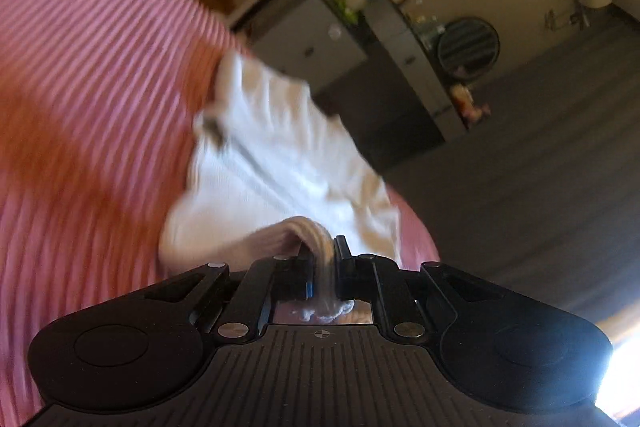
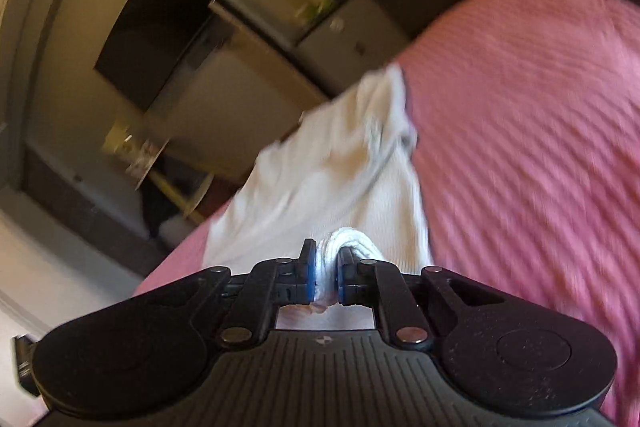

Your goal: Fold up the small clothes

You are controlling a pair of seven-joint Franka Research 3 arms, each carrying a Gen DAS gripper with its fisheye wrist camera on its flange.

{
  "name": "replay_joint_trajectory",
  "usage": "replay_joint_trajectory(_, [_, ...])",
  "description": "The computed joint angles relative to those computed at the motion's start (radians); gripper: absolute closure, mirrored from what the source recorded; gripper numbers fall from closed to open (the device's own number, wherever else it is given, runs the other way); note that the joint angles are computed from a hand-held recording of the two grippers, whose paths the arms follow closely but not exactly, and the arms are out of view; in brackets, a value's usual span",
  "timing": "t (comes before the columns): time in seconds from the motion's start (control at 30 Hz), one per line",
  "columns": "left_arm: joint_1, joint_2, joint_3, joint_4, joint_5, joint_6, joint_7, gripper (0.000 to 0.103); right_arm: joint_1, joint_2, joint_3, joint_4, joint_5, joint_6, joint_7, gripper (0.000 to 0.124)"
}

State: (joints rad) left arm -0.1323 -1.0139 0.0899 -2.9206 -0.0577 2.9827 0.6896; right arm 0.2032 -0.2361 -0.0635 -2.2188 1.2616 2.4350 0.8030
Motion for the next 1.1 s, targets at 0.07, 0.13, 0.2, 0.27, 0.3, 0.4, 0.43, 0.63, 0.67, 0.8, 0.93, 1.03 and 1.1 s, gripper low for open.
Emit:
replay_joint_trajectory(0.07, [0.014,0.088,0.019,0.034,0.012,0.047,0.02,0.091,0.015,0.052,0.031,0.047,0.013,0.102,-0.03,0.115])
replay_joint_trajectory(0.13, [0.033,0.168,0.026,0.063,0.021,0.073,0.032,0.091,0.031,0.114,0.054,0.095,0.008,0.185,-0.072,0.114])
replay_joint_trajectory(0.2, [0.065,0.257,0.017,0.098,0.036,0.078,0.038,0.09,0.04,0.171,0.075,0.136,-0.032,0.243,-0.098,0.114])
replay_joint_trajectory(0.27, [0.114,0.343,-0.016,0.147,0.067,0.028,0.051,0.088,0.046,0.22,0.095,0.16,-0.102,0.29,-0.095,0.114])
replay_joint_trajectory(0.3, [0.143,0.37,-0.043,0.165,0.089,-0.002,0.055,0.083,0.049,0.244,0.104,0.167,-0.188,0.319,-0.052,0.114])
replay_joint_trajectory(0.4, [0.168,0.39,-0.068,0.165,0.138,-0.016,0.099,0.069,0.04,0.248,0.113,0.151,-0.211,0.338,-0.077,0.11])
replay_joint_trajectory(0.43, [0.163,0.377,-0.061,0.149,0.147,0.003,0.121,0.064,0.035,0.237,0.112,0.142,-0.151,0.337,-0.143,0.104])
replay_joint_trajectory(0.63, [0.331,0.221,-0.198,0.05,0.292,0.0,0.102,0.036,0.036,0.197,0.096,0.112,0.01,0.389,-0.388,0.073])
replay_joint_trajectory(0.67, [0.298,0.211,-0.168,0.042,0.294,0.0,0.124,0.034,0.032,0.197,0.092,0.11,-0.029,0.352,-0.383,0.073])
replay_joint_trajectory(0.8, [0.137,0.23,-0.055,0.054,0.263,-0.032,0.245,0.026,0.035,0.21,0.098,0.11,-0.103,0.314,-0.38,0.073])
replay_joint_trajectory(0.93, [0.096,0.305,-0.055,0.109,0.245,-0.066,0.347,0.017,0.037,0.226,0.104,0.126,-0.129,0.313,-0.346,0.073])
replay_joint_trajectory(1.03, [0.136,0.367,-0.076,0.139,0.224,-0.043,0.331,0.017,0.034,0.26,0.109,0.166,-0.174,0.295,-0.306,0.073])
replay_joint_trajectory(1.1, [0.161,0.407,-0.077,0.151,0.197,0.003,0.296,0.017,0.03,0.288,0.115,0.196,-0.202,0.282,-0.267,0.073])
